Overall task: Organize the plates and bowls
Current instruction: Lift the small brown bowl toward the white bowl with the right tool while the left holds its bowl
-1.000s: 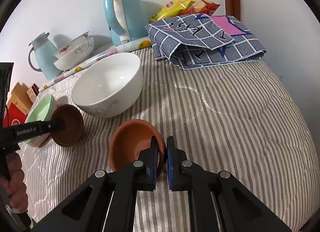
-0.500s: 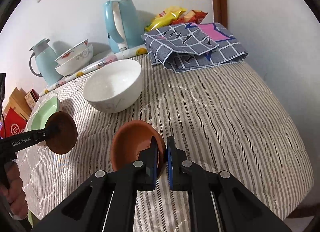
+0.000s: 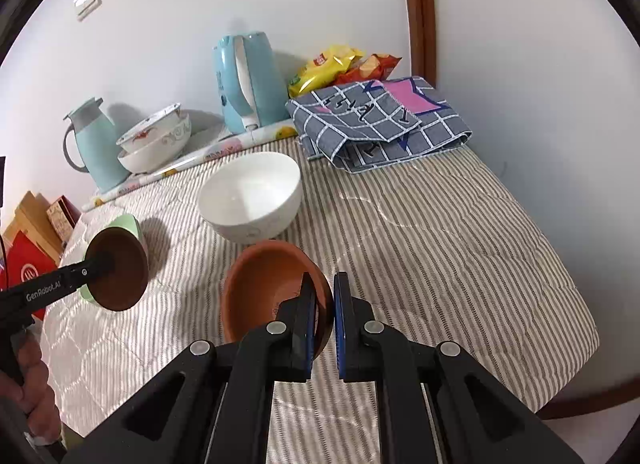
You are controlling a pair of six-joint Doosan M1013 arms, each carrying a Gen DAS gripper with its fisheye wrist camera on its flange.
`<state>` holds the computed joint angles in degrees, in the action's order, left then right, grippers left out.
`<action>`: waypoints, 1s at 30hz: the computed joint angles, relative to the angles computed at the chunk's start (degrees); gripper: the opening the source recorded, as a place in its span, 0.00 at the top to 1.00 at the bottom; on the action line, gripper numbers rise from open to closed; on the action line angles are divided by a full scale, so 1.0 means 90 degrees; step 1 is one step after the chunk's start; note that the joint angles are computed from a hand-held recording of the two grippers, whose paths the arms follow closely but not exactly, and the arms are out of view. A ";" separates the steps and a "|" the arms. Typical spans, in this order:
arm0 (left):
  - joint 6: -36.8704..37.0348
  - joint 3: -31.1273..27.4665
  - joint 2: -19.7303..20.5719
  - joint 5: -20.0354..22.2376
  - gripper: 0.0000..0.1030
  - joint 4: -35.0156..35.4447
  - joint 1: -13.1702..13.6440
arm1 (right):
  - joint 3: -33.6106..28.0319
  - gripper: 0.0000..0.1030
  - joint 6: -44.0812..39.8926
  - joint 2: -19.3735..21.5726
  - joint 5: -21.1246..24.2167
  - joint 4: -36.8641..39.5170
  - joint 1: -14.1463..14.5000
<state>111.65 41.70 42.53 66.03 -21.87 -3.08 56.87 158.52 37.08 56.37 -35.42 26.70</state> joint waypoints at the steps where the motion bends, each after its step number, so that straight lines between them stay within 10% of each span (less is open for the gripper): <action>1: 0.0039 0.0000 -0.0017 -0.0030 0.91 0.0008 0.0013 | -0.0038 0.92 0.0057 0.0008 0.0027 -0.0022 0.0020; 30: 0.0296 -0.0778 0.0166 0.0329 0.91 -0.0558 0.0368 | -0.0702 0.92 0.0591 0.0128 0.0746 -0.0409 0.0311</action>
